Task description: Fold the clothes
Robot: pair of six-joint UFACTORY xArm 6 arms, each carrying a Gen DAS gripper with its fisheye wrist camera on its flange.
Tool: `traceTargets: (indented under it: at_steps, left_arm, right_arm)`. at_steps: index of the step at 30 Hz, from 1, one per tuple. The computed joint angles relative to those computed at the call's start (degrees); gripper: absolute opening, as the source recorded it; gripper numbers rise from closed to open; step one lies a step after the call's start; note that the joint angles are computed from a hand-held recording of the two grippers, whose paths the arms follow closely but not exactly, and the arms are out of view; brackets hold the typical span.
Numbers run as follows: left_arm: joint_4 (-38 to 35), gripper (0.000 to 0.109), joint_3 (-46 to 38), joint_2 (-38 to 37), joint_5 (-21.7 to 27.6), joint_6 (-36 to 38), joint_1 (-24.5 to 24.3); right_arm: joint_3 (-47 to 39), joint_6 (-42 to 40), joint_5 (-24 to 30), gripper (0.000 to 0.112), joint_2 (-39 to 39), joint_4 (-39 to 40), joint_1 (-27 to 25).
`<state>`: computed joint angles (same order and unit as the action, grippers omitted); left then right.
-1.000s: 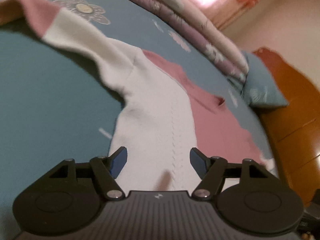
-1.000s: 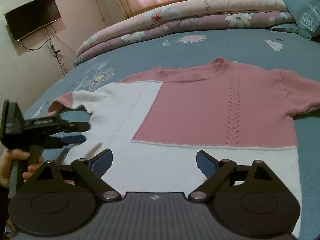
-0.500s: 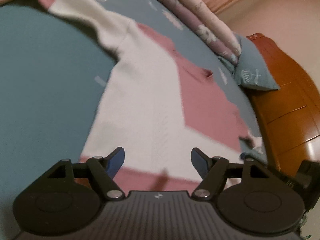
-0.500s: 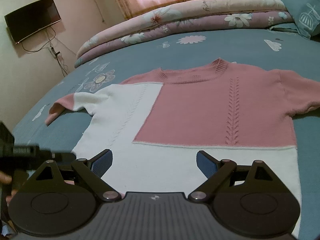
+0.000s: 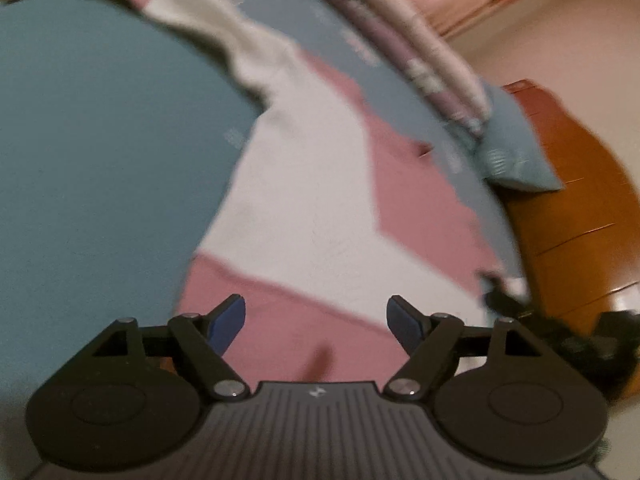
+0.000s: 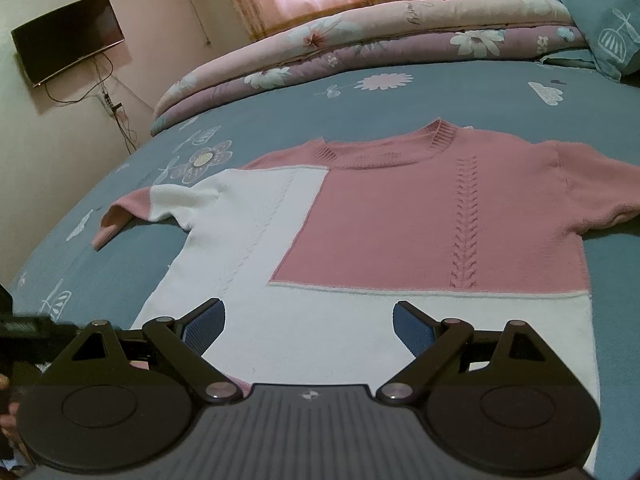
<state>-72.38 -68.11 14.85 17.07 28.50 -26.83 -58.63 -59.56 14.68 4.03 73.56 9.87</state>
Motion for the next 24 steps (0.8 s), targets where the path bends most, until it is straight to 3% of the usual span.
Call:
traceTargets:
  at_steps: [2, 6, 9, 14, 16, 21, 24]
  left_arm:
    - [-5.3, 0.079, 1.55, -1.39, -0.75, 4.78, 0.02]
    - [1.74, 0.077, 4.08, -4.12, -0.79, -3.11, 0.68]
    - [2.23, 0.078, 3.87, -4.84, 0.61, -1.76, 0.32]
    - [14.78, 0.079, 4.37, -4.01, 0.7, -12.0, -0.39]
    - [15.14, 0.08, 5.92, -5.14, 0.01, -12.85, -0.33]
    - [32.28, 0.079, 6.91, -7.26, 3.08, -28.71, -0.01]
    - [30.04, 0.08, 5.5, -6.91, 3.67, -25.92, -1.07]
  right_arm:
    - [0.26, -0.35, -0.03, 0.094, -0.36, 0.44, -0.12]
    - [0.31, -0.01, 0.19, 0.094, -0.53, 0.63, -0.57]
    - [0.49, -0.32, 0.21, 0.094, -0.79, 0.84, -0.46]
    - [0.82, -0.31, 0.03, 0.094, -1.1, 0.56, -0.33]
    - [0.93, 0.49, -0.16, 0.094, -1.15, -0.08, -0.53]
    - [1.0, 2.28, -0.29, 0.094, -1.26, -0.73, -1.29]
    - [1.13, 2.42, -0.12, 0.094, -1.47, -0.44, -1.71]
